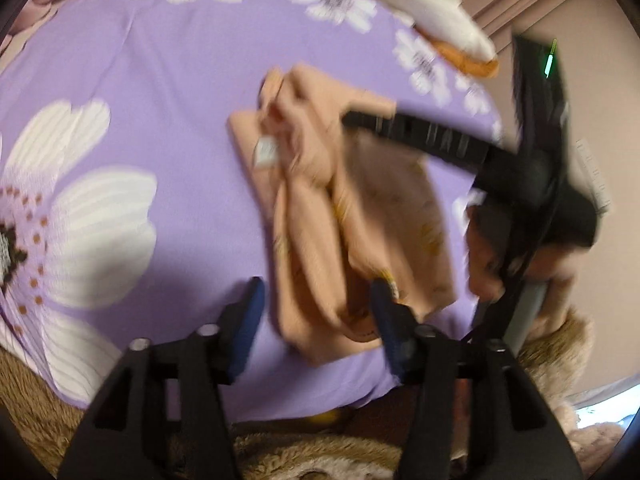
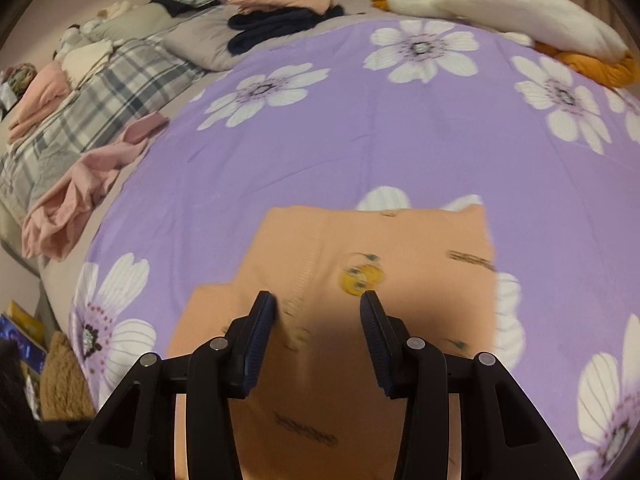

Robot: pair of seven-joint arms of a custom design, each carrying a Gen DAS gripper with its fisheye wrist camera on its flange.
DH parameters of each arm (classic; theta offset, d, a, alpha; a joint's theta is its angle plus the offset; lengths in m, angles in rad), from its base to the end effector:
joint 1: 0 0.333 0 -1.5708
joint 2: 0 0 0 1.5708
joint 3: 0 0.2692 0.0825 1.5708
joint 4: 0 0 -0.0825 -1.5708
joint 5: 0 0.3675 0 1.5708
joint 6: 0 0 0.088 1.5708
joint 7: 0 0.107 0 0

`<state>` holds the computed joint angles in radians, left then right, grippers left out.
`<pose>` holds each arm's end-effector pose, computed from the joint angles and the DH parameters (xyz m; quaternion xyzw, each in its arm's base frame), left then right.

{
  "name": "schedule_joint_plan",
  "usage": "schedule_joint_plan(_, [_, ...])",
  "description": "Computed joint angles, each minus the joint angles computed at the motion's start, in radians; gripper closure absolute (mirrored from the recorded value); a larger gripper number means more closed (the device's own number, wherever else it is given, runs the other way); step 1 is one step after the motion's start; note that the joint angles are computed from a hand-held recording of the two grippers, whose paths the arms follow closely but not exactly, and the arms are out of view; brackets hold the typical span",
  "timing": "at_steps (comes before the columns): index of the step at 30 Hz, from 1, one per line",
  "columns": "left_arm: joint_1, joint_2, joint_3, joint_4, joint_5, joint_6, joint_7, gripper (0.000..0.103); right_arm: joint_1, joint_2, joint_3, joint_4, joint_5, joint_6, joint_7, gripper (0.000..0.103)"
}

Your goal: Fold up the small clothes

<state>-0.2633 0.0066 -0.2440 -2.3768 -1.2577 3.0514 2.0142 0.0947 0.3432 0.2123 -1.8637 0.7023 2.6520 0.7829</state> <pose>0.4670 -0.1747 0.3249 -0.7437 0.5638 -0.3592 0.0041 0.6125 0.1666 0.3461 -0.8152 0.4779 -0.0402 0.3247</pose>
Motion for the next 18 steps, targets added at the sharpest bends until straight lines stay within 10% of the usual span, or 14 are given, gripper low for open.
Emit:
schedule_joint_plan(4, [0.005,0.02,0.005,0.067,-0.161,0.005,0.192,0.027,-0.028,-0.049,-0.011,-0.058,0.061,0.026,-0.011,0.038])
schedule_joint_plan(12, [0.047,0.182,0.014,0.157,0.214,-0.039,-0.185,0.029,-0.069,-0.09,-0.066,-0.123,0.169,-0.058,-0.027,0.036])
schedule_joint_plan(18, [0.147,0.222,-0.093,0.198,0.083,-0.006,-0.026,0.045,-0.089,-0.051,-0.079,-0.092,0.244,-0.19,-0.071,0.037])
